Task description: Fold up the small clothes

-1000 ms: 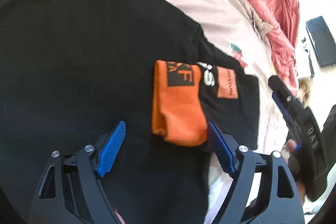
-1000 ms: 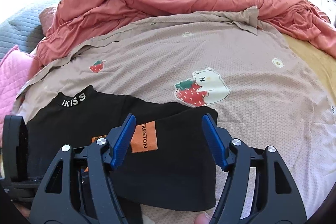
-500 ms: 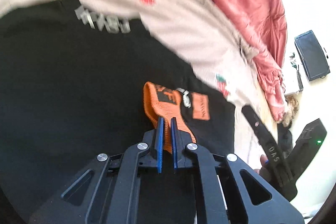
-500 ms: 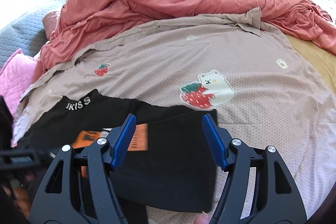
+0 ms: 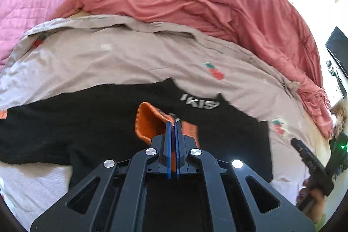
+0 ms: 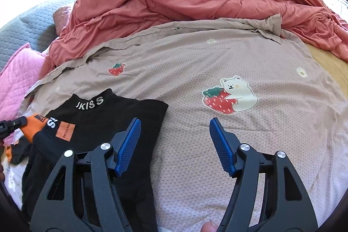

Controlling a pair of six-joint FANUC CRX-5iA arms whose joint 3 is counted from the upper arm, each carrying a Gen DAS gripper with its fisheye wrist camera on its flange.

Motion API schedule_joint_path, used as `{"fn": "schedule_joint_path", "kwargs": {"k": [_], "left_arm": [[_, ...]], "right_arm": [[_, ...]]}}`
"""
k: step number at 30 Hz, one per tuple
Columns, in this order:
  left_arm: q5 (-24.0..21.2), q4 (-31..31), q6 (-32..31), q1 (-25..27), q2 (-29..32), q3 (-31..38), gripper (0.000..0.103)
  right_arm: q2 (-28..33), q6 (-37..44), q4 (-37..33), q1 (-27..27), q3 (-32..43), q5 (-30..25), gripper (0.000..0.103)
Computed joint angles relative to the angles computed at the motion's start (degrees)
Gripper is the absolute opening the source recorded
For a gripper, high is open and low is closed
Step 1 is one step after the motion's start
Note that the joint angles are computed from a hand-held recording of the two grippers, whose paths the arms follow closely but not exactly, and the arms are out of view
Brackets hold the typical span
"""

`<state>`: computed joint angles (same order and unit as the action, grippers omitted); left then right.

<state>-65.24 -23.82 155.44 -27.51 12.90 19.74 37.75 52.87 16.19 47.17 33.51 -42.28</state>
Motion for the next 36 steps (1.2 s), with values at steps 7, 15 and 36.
{"fn": "schedule_joint_path", "kwargs": {"k": [7,15,36], "left_arm": [[-2.94,-2.16,-1.17,0.43,-0.97,-4.33,0.002],[10.29,10.99,-5.5,7.49,-3.89,-15.61,0.035],[-3.11,-0.48,-4.74,2.73,2.89,-4.15,0.018]], "right_arm": [[1.96,7.33,-4.64,1.62,3.76,-2.19,0.059],[5.11,14.89,-10.08,3.16,9.07,-6.88,0.059],[4.97,17.43,-9.43,4.11,8.3,-5.86,0.059]]}}
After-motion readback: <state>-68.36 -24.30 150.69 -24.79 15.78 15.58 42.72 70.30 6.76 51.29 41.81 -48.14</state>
